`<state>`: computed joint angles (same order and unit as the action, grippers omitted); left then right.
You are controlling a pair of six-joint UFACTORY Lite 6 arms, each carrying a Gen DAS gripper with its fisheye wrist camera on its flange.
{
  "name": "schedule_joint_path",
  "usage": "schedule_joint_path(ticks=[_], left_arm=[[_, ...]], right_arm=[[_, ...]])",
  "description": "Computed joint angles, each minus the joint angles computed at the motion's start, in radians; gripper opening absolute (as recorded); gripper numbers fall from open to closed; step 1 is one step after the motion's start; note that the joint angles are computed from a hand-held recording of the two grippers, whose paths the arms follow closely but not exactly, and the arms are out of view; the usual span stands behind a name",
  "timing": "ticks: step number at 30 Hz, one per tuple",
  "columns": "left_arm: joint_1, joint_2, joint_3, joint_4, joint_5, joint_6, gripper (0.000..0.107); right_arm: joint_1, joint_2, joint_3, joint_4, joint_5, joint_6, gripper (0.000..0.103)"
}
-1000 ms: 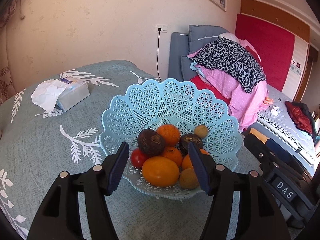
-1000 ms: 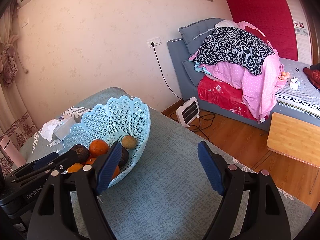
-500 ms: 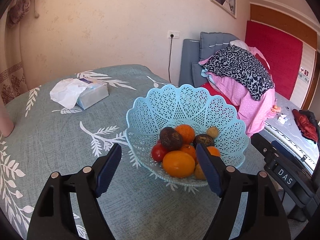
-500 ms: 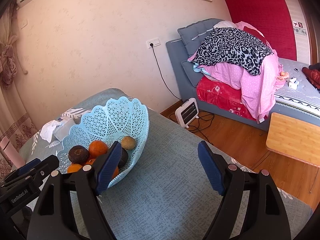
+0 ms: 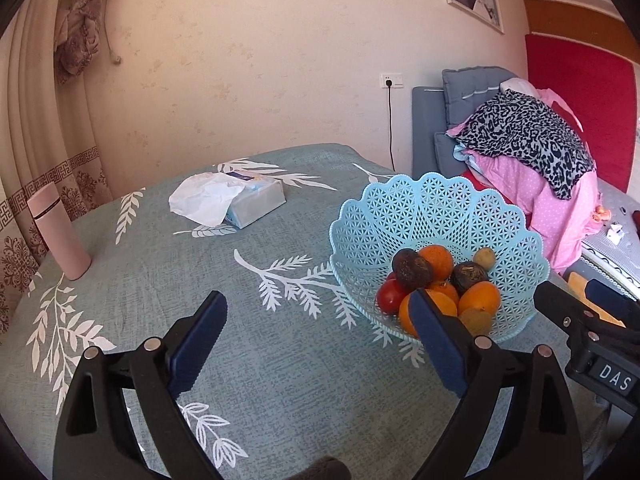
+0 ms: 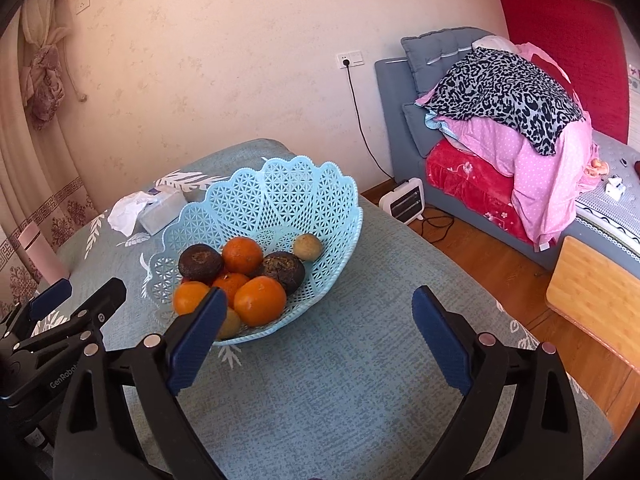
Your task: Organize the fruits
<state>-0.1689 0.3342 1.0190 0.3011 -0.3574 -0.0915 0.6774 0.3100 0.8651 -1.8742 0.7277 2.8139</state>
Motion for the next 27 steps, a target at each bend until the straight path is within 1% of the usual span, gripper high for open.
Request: schedule_joint_path(ticks=[4, 11, 16, 23, 27], left_arm=[[0.003, -0.005, -0.009, -0.055, -0.004, 0.047, 0.093], [0.01, -0.007, -0.009, -0.061, 0.002, 0.047, 0.094], [-0.001, -0.002, -0.012, -0.152, 0.004, 0.129, 0.094], [0.0, 0.002, -0.014, -0.156, -0.002, 0.139, 0.094], [-0.012, 0.004, -0.019, -0.206, -0.008, 0.199, 0.094]], right_arm=[[0.021, 0.017, 0.053, 0.068, -0.02, -0.122, 0.096], [0.047, 0.035, 0.096, 0.136, -0.011, -0.246, 0.096], [0.05, 0.045, 0.104, 0.146, -0.015, -0.262, 0.097], [0.048, 0.061, 0.115, 0.148, -0.02, -0.268, 0.097], [0.048, 0.067, 0.117, 0.147, -0.02, -0.269, 0.097]])
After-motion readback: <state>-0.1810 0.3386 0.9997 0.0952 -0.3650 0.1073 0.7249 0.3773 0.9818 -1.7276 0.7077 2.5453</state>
